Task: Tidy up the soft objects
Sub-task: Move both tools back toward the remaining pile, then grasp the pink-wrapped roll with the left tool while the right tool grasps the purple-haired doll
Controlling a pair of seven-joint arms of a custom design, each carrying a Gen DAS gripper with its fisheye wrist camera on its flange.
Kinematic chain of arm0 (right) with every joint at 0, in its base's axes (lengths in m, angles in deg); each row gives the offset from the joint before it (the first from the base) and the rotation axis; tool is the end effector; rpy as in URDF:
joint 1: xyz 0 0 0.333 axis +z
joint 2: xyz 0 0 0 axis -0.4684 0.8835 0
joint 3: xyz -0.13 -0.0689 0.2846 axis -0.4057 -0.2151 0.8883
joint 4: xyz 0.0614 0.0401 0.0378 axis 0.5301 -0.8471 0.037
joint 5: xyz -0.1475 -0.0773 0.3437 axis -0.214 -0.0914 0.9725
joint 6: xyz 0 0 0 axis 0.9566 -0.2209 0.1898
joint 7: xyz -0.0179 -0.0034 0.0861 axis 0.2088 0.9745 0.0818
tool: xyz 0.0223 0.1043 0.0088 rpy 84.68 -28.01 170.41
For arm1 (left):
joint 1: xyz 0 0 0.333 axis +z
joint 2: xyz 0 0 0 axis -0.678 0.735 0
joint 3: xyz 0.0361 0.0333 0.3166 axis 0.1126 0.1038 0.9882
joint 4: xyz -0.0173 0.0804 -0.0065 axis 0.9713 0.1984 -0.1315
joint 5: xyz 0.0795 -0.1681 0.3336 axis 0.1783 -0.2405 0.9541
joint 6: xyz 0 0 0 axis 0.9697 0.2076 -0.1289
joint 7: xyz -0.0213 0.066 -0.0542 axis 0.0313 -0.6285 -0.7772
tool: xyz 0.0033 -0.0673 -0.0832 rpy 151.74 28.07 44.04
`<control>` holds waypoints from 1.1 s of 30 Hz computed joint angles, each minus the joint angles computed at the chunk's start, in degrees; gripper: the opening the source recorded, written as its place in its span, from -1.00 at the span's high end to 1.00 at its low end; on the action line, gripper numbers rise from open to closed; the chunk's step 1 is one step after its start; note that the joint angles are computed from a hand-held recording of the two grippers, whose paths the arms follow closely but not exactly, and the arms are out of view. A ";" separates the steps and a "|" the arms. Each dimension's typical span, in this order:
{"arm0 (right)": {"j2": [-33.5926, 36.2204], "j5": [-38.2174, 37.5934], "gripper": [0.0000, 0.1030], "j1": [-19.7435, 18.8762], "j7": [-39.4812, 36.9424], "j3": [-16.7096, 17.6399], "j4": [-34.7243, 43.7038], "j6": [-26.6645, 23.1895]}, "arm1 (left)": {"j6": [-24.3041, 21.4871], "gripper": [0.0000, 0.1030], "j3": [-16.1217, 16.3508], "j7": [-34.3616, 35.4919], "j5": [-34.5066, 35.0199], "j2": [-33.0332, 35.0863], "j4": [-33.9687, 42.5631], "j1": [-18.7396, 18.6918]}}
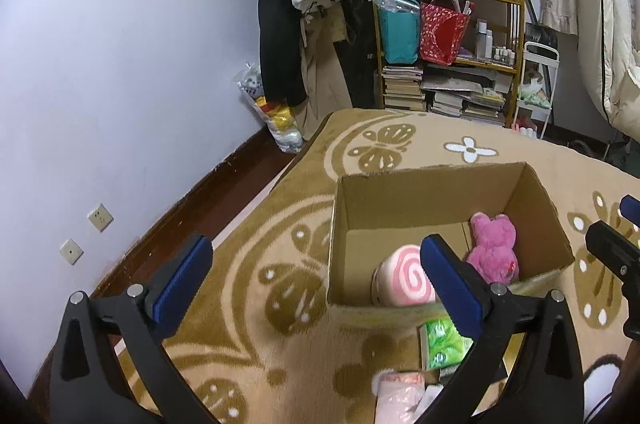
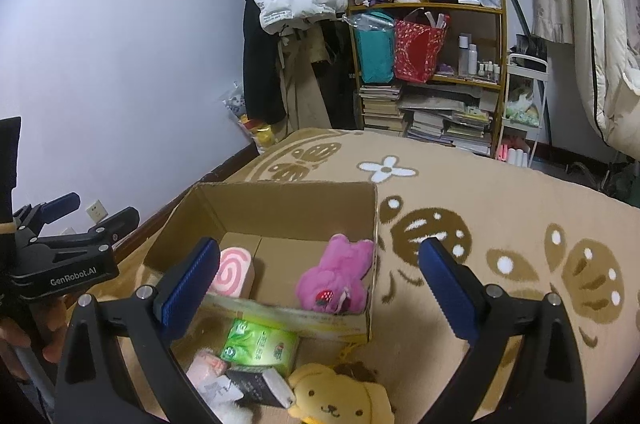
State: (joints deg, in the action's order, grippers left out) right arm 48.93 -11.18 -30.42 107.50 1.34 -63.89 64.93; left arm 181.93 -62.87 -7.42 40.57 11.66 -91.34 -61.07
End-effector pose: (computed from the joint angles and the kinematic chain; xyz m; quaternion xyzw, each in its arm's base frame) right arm 0.7136 0.0118 0.6210 -0.6802 0.5442 -0.2362 0.4306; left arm 0.6585 -0.2346 0.6500 -0.6774 0.5938 -0.2189 0.3749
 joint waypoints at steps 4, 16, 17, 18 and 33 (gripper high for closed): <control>-2.50 1.02 -1.00 -0.12 -1.19 0.11 -3.48 0.48 | -0.35 -0.99 -0.63 -0.12 -1.59 -1.65 -1.91 0.41; -8.85 3.10 -1.00 1.79 -3.07 -1.86 -12.92 -0.99 | -0.76 -0.99 -2.99 0.30 -9.35 -6.93 -9.89 3.17; -9.30 3.03 -1.00 2.03 -3.02 -2.09 -13.67 -1.18 | -1.31 -0.99 -3.15 0.12 -9.60 -7.14 -10.26 3.24; -9.56 2.79 -1.00 2.26 -2.96 -2.31 -14.10 -1.81 | -1.86 -0.99 -3.36 0.20 -10.03 -7.34 -10.63 3.36; -14.62 -2.58 -1.00 5.89 -1.74 -4.63 -24.38 -3.01 | -5.71 -0.99 -5.68 7.45 -16.63 -7.65 -14.06 3.73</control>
State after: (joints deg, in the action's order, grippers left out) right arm 34.32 -13.76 -24.53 105.76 -3.30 -88.27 61.92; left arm 176.22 -68.55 0.03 23.94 4.01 -105.39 -57.34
